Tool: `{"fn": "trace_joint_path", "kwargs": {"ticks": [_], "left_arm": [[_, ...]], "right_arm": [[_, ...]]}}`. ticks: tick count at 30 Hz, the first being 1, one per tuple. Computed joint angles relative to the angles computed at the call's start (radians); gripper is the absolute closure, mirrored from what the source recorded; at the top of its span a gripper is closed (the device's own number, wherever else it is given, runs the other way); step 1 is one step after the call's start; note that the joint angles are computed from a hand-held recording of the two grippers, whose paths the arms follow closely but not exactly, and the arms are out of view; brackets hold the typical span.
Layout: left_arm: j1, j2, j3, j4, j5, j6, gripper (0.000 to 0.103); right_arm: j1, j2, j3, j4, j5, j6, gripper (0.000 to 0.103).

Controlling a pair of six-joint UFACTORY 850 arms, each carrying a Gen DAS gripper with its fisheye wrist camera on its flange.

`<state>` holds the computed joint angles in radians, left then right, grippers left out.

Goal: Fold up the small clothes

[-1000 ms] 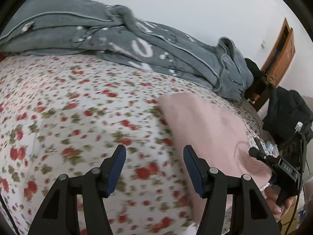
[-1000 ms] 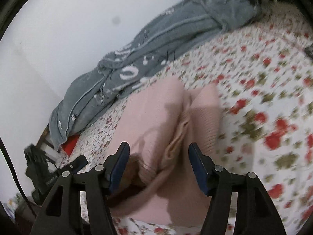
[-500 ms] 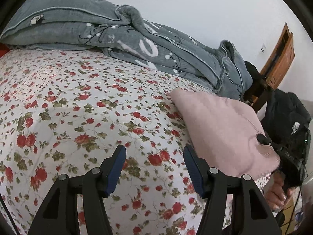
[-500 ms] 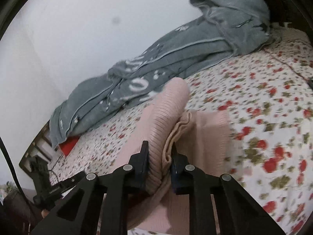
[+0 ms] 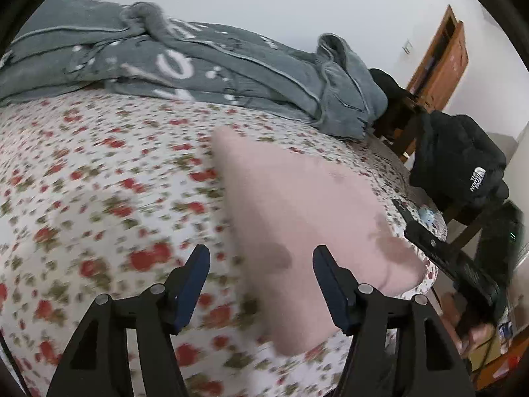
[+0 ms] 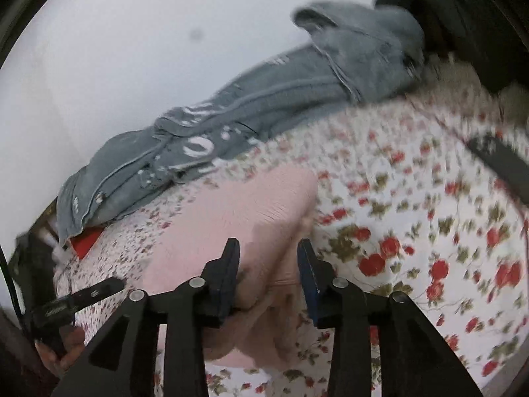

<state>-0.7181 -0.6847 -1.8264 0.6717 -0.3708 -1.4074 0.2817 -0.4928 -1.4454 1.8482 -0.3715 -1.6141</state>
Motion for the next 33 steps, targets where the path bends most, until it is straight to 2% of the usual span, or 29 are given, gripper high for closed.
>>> {"fn": "trace_joint_path", "kwargs": {"ticks": [3, 5, 6, 7, 8, 9, 11, 14, 18, 20, 22, 24, 28, 33], "left_arm": [[-0.007, -0.056, -0.095, -0.112, -0.028, 0.123, 0.039], [-0.016, -0.110, -0.180, -0.178, -0.092, 0.196, 0.038], [-0.019, -0.127, -0.206, -0.191, -0.125, 0.212, 0.038], [-0.024, -0.154, -0.246, -0.210, -0.172, 0.236, 0.038], [-0.028, -0.170, -0.265, -0.220, -0.200, 0.250, 0.037], [-0.030, -0.175, -0.266, -0.240, -0.207, 0.270, 0.037], [-0.032, -0.170, -0.247, -0.257, -0.202, 0.285, 0.035], [-0.037, -0.149, -0.208, -0.239, -0.185, 0.264, 0.035], [-0.038, -0.107, -0.147, -0.203, -0.149, 0.222, 0.035], [-0.037, -0.075, -0.097, -0.198, -0.114, 0.217, 0.035], [-0.038, -0.048, -0.050, -0.194, -0.083, 0.217, 0.035], [-0.043, -0.033, -0.017, -0.189, -0.084, 0.221, 0.035], [-0.063, -0.009, 0.043, -0.147, -0.077, 0.225, 0.035], [-0.095, -0.057, -0.023, -0.048, -0.188, 0.227, 0.035]], "right_arm": [[0.013, 0.030, 0.048, 0.007, -0.040, -0.075, 0.064], [0.023, 0.033, 0.072, 0.016, -0.038, -0.116, 0.064], [0.039, 0.030, 0.081, 0.033, 0.011, -0.162, 0.069], [0.054, 0.025, 0.087, 0.071, 0.077, -0.225, 0.078], [0.064, 0.016, 0.086, 0.077, 0.126, -0.246, 0.096], [0.065, -0.002, 0.080, 0.051, 0.148, -0.226, 0.096], [0.050, -0.011, 0.093, 0.022, 0.113, -0.177, 0.098], [0.037, 0.008, 0.121, 0.074, 0.081, -0.224, 0.097], [0.011, 0.049, 0.154, 0.079, -0.004, -0.191, 0.094], [-0.001, 0.062, 0.161, 0.067, -0.072, -0.150, 0.087], [-0.013, 0.076, 0.181, 0.069, -0.134, -0.133, 0.069], [-0.014, 0.080, 0.187, 0.051, -0.170, -0.114, 0.066], [0.009, 0.075, 0.188, 0.022, -0.148, -0.122, 0.066], [0.033, 0.052, 0.163, -0.034, -0.088, -0.104, 0.066]]}}
